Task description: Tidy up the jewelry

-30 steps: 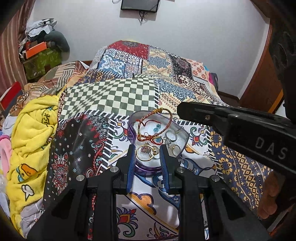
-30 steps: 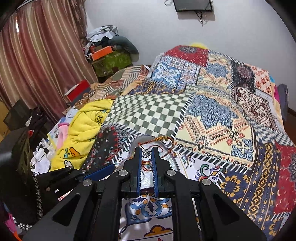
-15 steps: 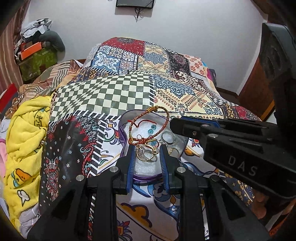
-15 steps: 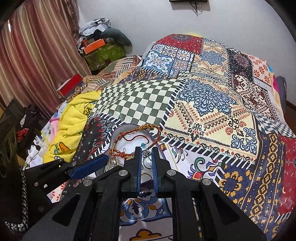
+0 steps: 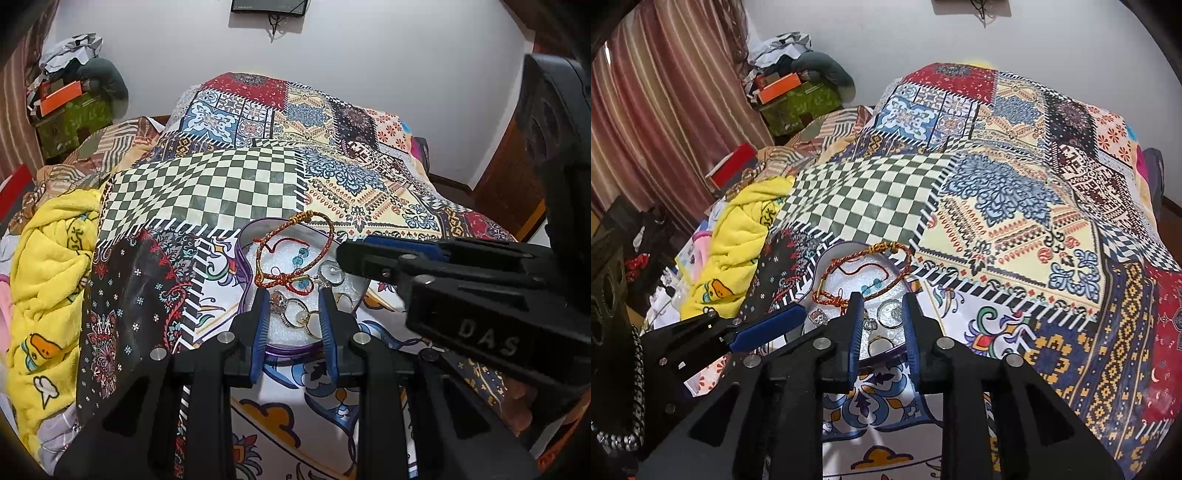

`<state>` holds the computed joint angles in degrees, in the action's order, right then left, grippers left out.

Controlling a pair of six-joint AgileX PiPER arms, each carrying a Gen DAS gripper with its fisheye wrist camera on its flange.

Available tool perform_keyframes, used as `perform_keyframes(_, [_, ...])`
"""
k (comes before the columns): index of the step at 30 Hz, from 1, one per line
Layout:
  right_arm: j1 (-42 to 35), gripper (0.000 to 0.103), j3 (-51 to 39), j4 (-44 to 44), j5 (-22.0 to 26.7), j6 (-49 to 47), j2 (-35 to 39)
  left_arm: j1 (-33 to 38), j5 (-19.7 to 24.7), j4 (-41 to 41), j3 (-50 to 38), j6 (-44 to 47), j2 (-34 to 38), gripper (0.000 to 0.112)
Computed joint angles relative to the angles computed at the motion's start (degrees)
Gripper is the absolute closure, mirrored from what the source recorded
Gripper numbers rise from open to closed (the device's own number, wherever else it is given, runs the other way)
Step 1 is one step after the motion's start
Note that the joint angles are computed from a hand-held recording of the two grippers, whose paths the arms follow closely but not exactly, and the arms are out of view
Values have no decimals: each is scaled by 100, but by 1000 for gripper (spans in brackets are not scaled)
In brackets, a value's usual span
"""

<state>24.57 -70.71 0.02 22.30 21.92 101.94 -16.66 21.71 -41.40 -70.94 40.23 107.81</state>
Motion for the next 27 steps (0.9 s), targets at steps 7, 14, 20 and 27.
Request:
perform_keyframes(7, [70,84,212,-567,24,568,-575,107,9,-75,153,-23,-355,87])
perform_keyframes(14, [457,84,396,-1985,254,1919,-1331,268,-4,-300,420,94,-1190,87])
perform_keyframes(20, [1251,84,624,-3985,838,3838,-2267,371,-27,-677,833,378,-2304,87])
perform_keyframes(27, [2912,84,777,-6346,2350,5951,-3177,457,-18,-1252,1320,878,-3785,80])
